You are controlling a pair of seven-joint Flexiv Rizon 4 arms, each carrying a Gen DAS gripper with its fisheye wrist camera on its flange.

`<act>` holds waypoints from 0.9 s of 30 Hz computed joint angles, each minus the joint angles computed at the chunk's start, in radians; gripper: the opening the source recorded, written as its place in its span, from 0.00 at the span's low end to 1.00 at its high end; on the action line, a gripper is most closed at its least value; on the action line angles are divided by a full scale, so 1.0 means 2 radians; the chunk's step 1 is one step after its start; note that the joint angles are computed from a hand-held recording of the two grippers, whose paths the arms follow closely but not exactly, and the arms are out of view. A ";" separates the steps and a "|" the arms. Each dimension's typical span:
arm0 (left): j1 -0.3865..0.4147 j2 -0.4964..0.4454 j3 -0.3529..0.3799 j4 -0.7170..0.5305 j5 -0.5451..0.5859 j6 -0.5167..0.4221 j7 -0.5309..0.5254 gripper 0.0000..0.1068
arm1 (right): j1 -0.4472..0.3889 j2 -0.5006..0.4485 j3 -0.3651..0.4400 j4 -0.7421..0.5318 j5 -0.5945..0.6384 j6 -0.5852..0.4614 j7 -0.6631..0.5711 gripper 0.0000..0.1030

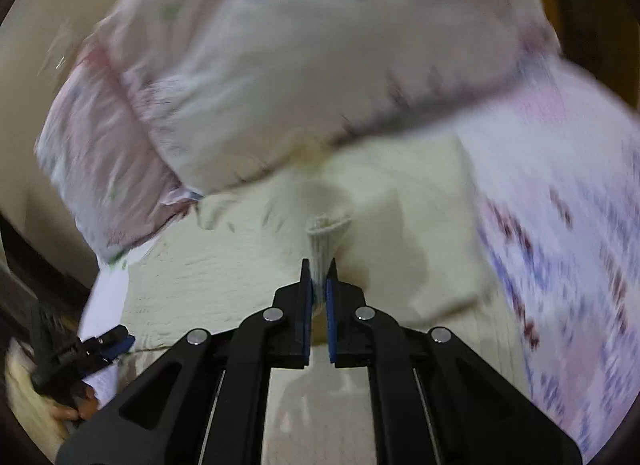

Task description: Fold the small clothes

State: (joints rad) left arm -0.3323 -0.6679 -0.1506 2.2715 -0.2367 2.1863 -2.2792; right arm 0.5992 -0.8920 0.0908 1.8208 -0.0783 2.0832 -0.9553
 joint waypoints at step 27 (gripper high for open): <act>-0.062 0.049 0.017 0.076 -0.023 0.036 0.007 0.63 | -0.046 0.028 0.024 0.073 -0.050 0.014 0.011 0.55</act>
State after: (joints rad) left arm -0.4563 -0.5708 -0.1159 2.4235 -0.2830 2.2592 -2.2658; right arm 0.5076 -0.8359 0.1378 1.9673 -0.1776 2.1115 -0.9335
